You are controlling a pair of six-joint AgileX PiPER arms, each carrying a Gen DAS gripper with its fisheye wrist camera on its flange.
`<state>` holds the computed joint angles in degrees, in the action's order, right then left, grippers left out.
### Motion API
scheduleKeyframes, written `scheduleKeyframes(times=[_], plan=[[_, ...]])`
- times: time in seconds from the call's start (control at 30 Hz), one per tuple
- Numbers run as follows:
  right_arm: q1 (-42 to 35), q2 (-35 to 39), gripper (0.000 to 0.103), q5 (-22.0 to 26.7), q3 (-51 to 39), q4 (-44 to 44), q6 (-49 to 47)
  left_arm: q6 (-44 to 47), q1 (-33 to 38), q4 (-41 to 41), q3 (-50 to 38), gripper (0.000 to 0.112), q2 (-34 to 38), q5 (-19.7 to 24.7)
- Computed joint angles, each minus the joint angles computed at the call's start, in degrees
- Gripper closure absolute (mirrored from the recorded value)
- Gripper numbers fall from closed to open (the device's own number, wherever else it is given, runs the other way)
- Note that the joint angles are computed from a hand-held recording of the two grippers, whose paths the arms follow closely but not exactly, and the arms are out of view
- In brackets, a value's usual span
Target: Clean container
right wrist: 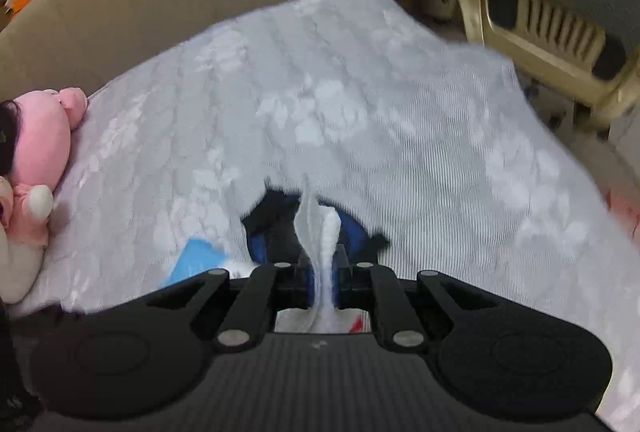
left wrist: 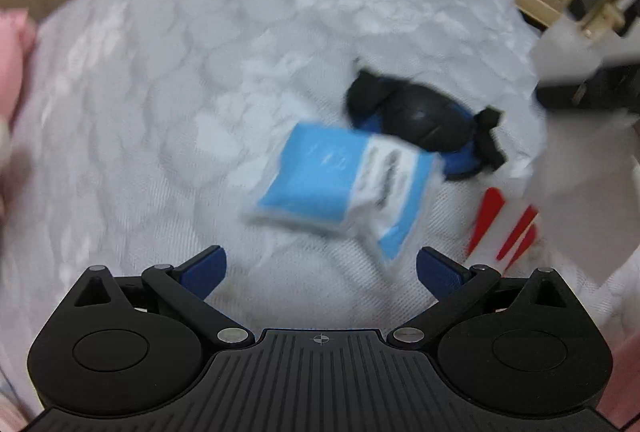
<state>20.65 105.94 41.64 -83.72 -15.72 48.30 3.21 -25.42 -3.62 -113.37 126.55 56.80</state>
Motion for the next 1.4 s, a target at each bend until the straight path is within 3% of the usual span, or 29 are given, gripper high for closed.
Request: scheduleKeyframes(times=[0.23, 0.3, 0.33, 0.37, 0.53, 0.67, 0.8, 0.93, 1.0, 1.07, 1.1, 1.23, 1.33, 1.4], plan=[[-2.21, -1.74, 0.086, -3.94, 9.92, 1.16, 1.92, 8.38, 1.63, -11.95, -0.40, 0.009, 1.13, -6.27], [-2.29, -1.99, 0.077, -5.60, 11.48, 1.71, 2.85, 12.11, 2.44, -14.50, 2.48, 0.009, 0.23, -9.22], [-2.29, -1.82, 0.063, -5.88, 11.61, 1.88, 2.99, 13.49, 3.00, -15.81, 3.56, 0.009, 0.08, -9.79], [-1.95, -1.66, 0.053, -6.07, 11.81, 1.74, 2.96, 14.50, 3.55, -17.05, 4.20, 0.009, 0.18, -9.85], [-0.24, 1.74, 0.052, -3.32, 9.44, 4.33, -3.69, 16.25, 5.52, -20.45, 1.92, 0.009, 3.52, -6.75], [2.00, 1.92, 0.049, -2.87, 10.21, 0.00, -2.07, 15.75, 5.36, -18.86, -0.97, 0.009, 5.83, -4.74], [0.87, -1.21, 0.047, -1.08, 10.36, 7.22, -7.25, 16.48, 5.38, -19.14, -0.83, 0.009, 5.86, -4.34], [1.84, -4.05, 0.039, 0.79, 11.59, 7.37, -9.24, 15.36, 5.24, -17.87, 0.30, 0.009, 4.98, -4.89], [3.26, -4.40, 0.042, 1.63, 12.50, 5.97, -9.73, 14.67, 5.14, -17.21, 0.91, 0.009, 4.53, -5.27], [3.57, -3.51, 0.055, 1.52, 12.91, 5.71, -10.10, 14.47, 5.12, -16.88, 1.69, 0.009, 3.91, -5.73], [3.70, -3.17, 0.055, 0.74, 13.39, 5.21, -9.32, 14.59, 5.20, -17.00, 1.99, 0.009, 3.66, -5.85], [4.37, -2.97, 0.083, -0.50, 12.75, -0.69, -2.59, 14.70, 5.59, -17.25, 2.56, 0.009, 3.37, -5.86], [1.84, -3.78, 0.087, -2.93, 10.46, 4.43, -4.56, 12.98, 6.35, -16.22, 1.44, 0.009, 4.09, -5.34], [-0.64, -5.34, 0.087, -6.62, 10.12, 13.79, -10.12, 10.95, 7.18, -15.44, 0.52, 0.009, 4.58, -5.03]])
